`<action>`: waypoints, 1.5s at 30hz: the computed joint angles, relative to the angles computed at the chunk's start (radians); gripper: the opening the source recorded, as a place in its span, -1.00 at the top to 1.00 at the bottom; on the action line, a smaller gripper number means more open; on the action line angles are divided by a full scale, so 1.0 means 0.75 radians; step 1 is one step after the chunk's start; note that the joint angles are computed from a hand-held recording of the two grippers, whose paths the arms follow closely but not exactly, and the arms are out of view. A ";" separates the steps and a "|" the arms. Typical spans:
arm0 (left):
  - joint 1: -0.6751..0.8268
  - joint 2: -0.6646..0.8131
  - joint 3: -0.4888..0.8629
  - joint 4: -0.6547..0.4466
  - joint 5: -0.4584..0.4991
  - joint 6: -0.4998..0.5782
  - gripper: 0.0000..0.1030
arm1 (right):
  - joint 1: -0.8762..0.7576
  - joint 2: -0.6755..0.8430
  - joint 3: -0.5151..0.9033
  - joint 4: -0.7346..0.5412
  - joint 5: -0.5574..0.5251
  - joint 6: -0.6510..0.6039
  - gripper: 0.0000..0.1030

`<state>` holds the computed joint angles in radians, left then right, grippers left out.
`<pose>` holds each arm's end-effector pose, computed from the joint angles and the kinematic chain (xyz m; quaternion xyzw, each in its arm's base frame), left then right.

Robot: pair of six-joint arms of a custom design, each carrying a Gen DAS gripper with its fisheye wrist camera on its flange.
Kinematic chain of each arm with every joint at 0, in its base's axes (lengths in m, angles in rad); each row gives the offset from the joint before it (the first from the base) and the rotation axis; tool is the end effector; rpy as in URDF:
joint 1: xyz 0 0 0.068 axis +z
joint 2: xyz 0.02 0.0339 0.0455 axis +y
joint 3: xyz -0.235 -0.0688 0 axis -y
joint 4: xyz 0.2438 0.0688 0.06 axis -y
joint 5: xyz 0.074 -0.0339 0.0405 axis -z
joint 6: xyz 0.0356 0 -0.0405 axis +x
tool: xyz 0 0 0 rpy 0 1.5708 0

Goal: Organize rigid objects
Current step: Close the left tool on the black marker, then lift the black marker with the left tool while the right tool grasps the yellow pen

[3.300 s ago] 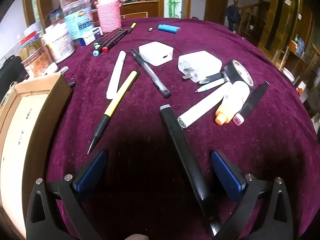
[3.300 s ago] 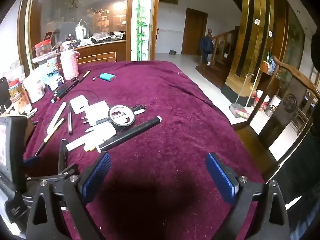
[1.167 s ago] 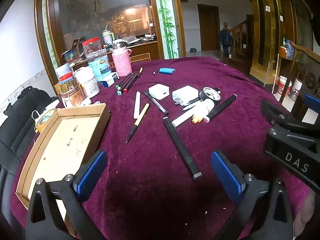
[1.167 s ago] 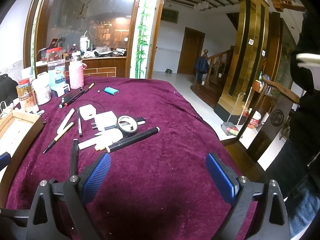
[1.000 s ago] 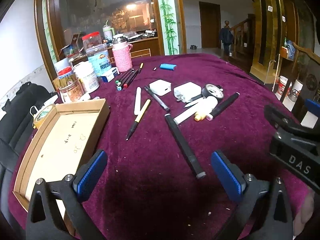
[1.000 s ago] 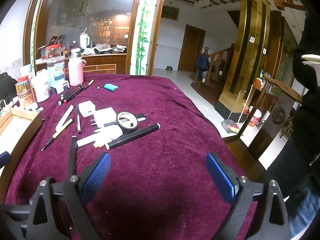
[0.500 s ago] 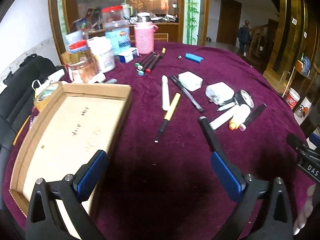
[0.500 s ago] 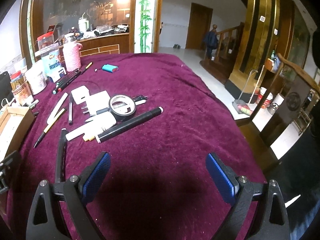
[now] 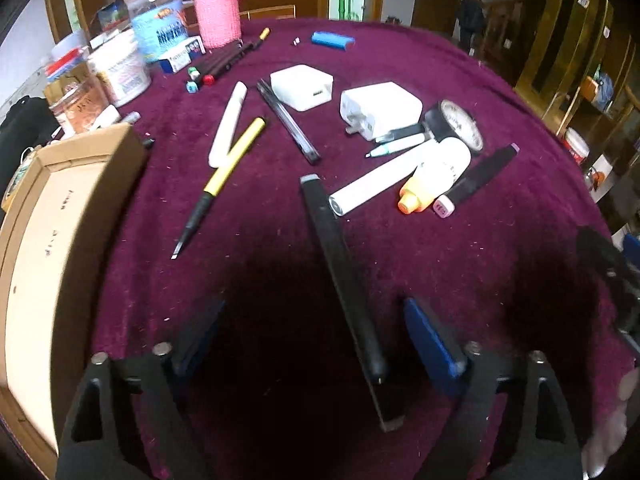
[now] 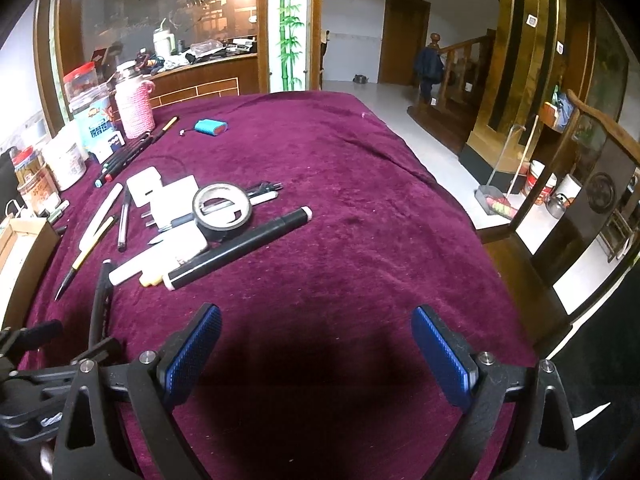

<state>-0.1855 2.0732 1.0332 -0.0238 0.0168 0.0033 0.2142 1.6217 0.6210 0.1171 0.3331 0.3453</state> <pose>0.3552 -0.0673 0.0438 0.0933 0.9635 -0.0309 0.2490 0.2784 0.0486 0.0921 0.1165 0.9229 -0.0583 0.3624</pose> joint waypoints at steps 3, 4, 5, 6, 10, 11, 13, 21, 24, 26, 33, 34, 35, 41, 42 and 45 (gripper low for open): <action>-0.017 0.014 0.020 0.020 -0.024 0.001 -0.42 | -0.024 -0.003 -0.005 0.011 -0.031 -0.009 -0.89; -0.020 0.016 0.025 0.021 -0.025 -0.003 -0.36 | -0.031 -0.001 -0.005 0.016 -0.042 -0.012 -0.89; -0.023 0.015 0.031 0.019 -0.024 -0.003 -0.24 | -0.033 0.001 -0.003 0.016 -0.047 -0.012 -0.89; -0.030 0.012 0.025 0.032 -0.024 0.006 -0.10 | -0.037 0.001 -0.006 0.020 -0.054 -0.015 -0.89; -0.032 -0.002 0.002 0.061 0.003 0.041 0.30 | -0.032 -0.014 -0.012 0.020 -0.074 -0.020 -0.89; -0.018 -0.004 -0.005 0.073 0.021 0.042 0.43 | -0.030 -0.020 -0.012 0.017 -0.081 -0.021 -0.89; 0.018 -0.006 -0.012 0.086 0.067 0.052 0.60 | -0.030 -0.033 -0.018 0.015 -0.103 -0.023 -0.89; 0.149 -0.052 -0.043 0.049 0.324 0.090 0.70 | -0.050 0.017 0.052 -0.043 -0.253 0.001 -0.74; 0.194 -0.146 -0.138 0.085 0.388 0.113 0.70 | -0.061 0.066 0.124 -0.097 -0.284 0.013 -0.65; 0.234 -0.213 -0.193 0.092 0.437 0.135 0.69 | -0.062 0.098 0.188 -0.123 -0.302 0.004 -0.62; 0.449 -0.389 -0.257 -0.018 0.666 0.244 0.69 | 0.026 0.369 0.662 -0.278 -0.387 -0.051 -0.62; 0.478 -0.397 -0.252 -0.041 0.691 0.263 0.69 | 0.054 0.464 0.807 -0.337 -0.396 -0.076 -0.62; 0.506 -0.394 -0.235 -0.065 0.710 0.285 0.69 | 0.073 0.556 0.943 -0.402 -0.398 -0.103 -0.62; 0.687 -0.347 -0.103 -0.210 0.807 0.384 0.69 | 0.140 1.031 1.633 -0.801 -0.498 -0.205 -0.26; 0.710 -0.337 -0.081 -0.229 0.819 0.395 0.69 | 0.147 1.065 1.675 -0.826 -0.559 -0.200 -0.20; 0.779 -0.312 -0.026 -0.267 0.839 0.442 0.69 | 0.218 1.147 1.776 -0.908 -0.594 -0.192 -0.10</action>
